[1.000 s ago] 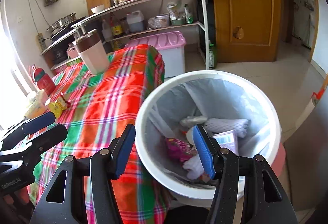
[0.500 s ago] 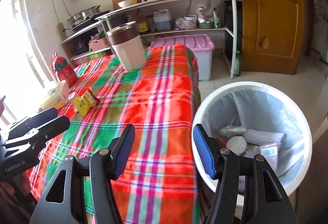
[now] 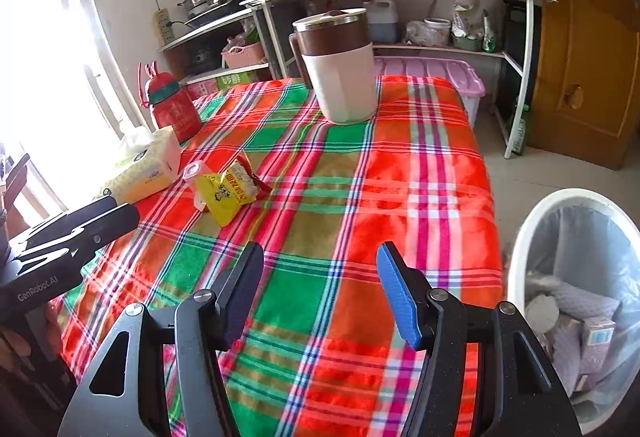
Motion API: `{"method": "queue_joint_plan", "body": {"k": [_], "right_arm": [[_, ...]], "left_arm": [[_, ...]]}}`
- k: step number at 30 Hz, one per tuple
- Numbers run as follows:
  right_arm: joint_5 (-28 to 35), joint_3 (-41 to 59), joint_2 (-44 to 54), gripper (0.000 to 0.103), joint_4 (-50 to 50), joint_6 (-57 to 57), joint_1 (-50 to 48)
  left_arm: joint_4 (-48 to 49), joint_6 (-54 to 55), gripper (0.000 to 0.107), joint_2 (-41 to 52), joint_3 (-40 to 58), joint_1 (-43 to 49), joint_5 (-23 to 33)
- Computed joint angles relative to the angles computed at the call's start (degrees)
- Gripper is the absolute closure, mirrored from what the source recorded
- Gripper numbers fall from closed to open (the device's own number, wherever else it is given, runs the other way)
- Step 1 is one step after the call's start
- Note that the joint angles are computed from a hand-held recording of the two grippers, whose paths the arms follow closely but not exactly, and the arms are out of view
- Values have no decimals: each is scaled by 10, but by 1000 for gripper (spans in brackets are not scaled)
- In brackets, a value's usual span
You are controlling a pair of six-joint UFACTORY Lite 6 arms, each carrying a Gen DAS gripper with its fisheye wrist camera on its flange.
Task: Collect trash
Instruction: 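Move both open tools back over the table, then grasp the yellow snack bag with the right tool while the left tool grasps the clear plastic cup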
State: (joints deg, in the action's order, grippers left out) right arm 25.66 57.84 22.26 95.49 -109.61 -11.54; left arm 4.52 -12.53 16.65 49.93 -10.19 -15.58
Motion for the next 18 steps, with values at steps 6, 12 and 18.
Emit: {"method": "queue_joint_plan", "body": {"k": [6,12,18], "right_arm": [[-41,45,44,43,36,-42,70],[-58,130,117,39,-39,39,113],[-71,228,190,38,-162,170,149]], "left_arm": [[70,-53,42,30,20,43,-3],[119,-96,41,53,37,62,-3],[174,-148,42,78,66,71,4]]}}
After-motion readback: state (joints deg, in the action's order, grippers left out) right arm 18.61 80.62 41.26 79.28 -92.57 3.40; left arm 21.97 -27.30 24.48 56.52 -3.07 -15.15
